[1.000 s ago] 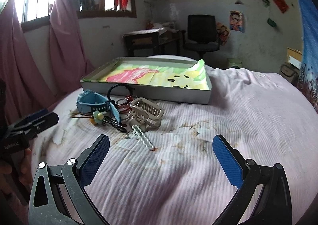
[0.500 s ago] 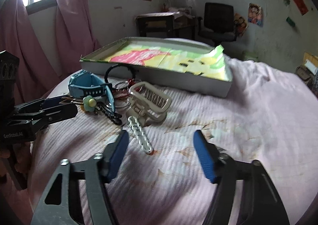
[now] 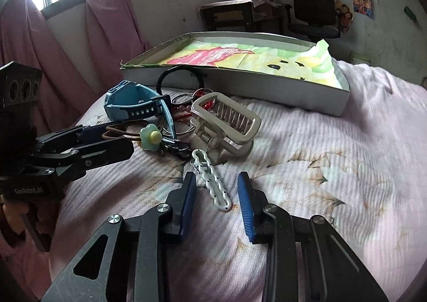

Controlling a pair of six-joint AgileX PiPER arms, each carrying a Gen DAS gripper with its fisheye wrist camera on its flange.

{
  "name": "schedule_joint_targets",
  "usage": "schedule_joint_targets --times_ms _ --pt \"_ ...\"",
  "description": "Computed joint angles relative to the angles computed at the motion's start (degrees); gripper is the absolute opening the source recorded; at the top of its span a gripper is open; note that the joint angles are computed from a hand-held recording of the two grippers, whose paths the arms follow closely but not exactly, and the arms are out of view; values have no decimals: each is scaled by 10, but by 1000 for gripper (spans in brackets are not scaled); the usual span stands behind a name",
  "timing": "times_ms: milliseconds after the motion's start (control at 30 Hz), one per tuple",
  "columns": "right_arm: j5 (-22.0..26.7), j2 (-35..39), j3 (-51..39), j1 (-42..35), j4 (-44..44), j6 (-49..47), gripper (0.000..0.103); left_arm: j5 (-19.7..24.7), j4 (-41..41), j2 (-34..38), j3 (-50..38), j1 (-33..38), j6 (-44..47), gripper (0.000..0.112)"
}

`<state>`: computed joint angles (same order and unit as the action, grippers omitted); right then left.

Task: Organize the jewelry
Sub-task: 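Grasp the yellow-ball keychain with the left tool while the right tool grasps the white plastic chain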

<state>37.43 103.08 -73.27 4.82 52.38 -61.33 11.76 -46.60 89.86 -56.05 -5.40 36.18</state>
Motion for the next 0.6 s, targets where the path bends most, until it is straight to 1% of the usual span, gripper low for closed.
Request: schedule_joint_targets --times_ms 67,133,167,233,333,400,467,533,600 --pt "-1 1 2 0 3 0 29 -4 -19 -2 5 4 15 48" --pt "-3 0 4 -1 5 -1 29 -3 -51 -4 9 10 42 39" --pt "-2 1 3 -1 6 0 29 -3 -68 -4 12 13 56 37" --pt "0 4 1 -2 9 1 29 -1 -99 -6 16 22 82 27" --pt "3 8 0 -5 17 -1 29 5 -129 -7 20 31 107 19" --pt "2 6 4 -6 19 -1 29 1 -119 -9 24 30 99 15" --pt "0 4 7 -5 20 1 28 -8 -80 -14 27 22 64 12" --pt "1 2 9 -6 24 -3 24 -19 -46 -22 35 14 34 8" --pt "2 -2 14 -6 28 -10 19 -23 -45 -31 44 9 36 6"
